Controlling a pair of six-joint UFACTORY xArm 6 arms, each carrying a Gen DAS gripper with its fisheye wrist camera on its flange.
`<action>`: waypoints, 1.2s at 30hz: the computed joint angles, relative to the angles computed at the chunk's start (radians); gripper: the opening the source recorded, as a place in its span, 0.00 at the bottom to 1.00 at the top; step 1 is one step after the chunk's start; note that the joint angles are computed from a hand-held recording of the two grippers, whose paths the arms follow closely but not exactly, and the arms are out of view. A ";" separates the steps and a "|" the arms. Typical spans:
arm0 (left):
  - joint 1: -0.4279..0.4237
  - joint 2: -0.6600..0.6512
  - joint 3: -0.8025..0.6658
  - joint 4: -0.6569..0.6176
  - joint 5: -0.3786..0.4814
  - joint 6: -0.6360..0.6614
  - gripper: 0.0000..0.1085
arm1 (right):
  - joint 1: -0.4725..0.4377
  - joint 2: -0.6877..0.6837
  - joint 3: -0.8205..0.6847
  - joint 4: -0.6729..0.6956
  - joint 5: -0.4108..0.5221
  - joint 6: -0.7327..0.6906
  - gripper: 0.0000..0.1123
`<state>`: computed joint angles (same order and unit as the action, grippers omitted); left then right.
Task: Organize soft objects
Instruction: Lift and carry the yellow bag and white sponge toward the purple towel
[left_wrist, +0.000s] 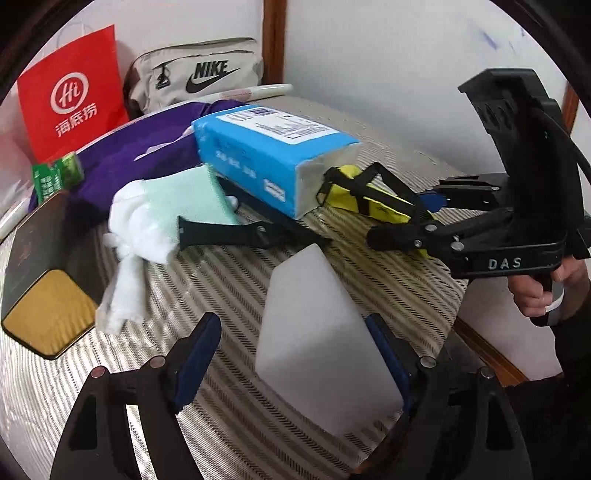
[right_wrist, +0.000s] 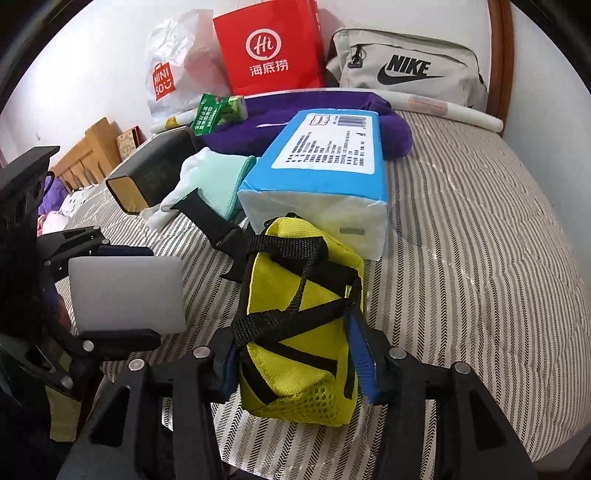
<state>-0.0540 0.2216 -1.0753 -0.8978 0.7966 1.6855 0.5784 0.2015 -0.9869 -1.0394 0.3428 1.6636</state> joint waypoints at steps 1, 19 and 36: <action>0.002 0.001 -0.001 0.000 0.006 -0.008 0.60 | 0.003 -0.004 0.002 -0.011 0.004 0.011 0.34; 0.159 0.048 -0.092 -0.094 0.009 -0.267 0.45 | 0.016 -0.045 0.034 -0.016 -0.024 0.060 0.31; 0.189 0.084 -0.125 -0.035 -0.075 -0.422 0.45 | 0.044 -0.080 0.009 0.090 0.026 -0.033 0.30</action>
<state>0.1346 0.3060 -1.2005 -0.9331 0.7219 1.2637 0.6219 0.1218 -0.9783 -0.9495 0.3685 1.6305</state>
